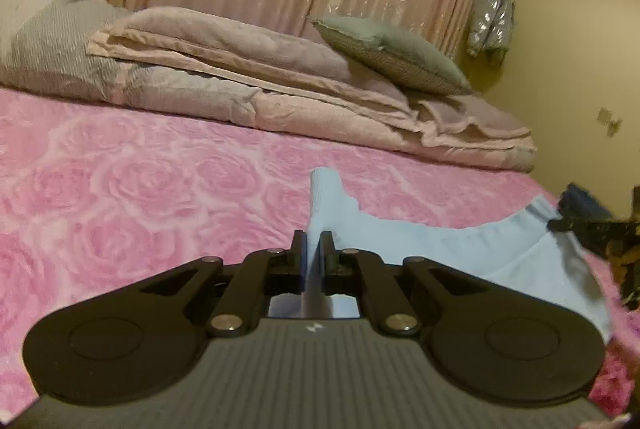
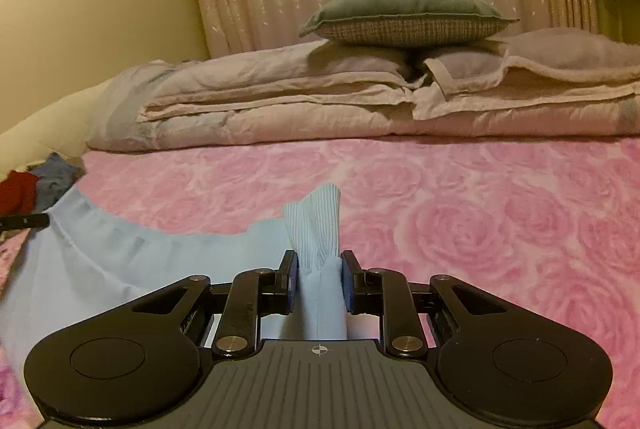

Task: Fold clothes
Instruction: 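Open both tools to release the folded hem and lift away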

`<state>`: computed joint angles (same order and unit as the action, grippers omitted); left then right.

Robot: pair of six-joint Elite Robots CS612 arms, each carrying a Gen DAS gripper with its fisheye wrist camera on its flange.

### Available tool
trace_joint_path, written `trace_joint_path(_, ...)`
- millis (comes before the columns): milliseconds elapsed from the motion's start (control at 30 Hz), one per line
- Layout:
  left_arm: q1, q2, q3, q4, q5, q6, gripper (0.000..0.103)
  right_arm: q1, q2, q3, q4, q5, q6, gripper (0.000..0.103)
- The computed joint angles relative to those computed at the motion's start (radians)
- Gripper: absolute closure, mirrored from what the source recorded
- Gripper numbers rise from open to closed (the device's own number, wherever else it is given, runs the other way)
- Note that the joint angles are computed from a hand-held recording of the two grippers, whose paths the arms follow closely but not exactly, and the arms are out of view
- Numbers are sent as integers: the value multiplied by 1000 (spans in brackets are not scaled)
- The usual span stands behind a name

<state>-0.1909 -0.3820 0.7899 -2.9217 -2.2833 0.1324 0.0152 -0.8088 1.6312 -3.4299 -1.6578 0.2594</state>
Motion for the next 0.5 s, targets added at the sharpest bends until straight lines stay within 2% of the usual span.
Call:
trace_joint_path(200,-20,30,-25,45,92,27,99,-2,46,-51,85,-41,31,82)
trace_joint_path(333,-23,43,-33,27,111,7,99,-1,64,-54,46,-63,40,82)
trace_joint_path(467,-32,44,-47,123,155,51,99,-4,67,-64,68,-59,42,81)
trace_joint_path(500,-34,44,-52,147,166,61,98,-7,67,-73,124,-48,56,81)
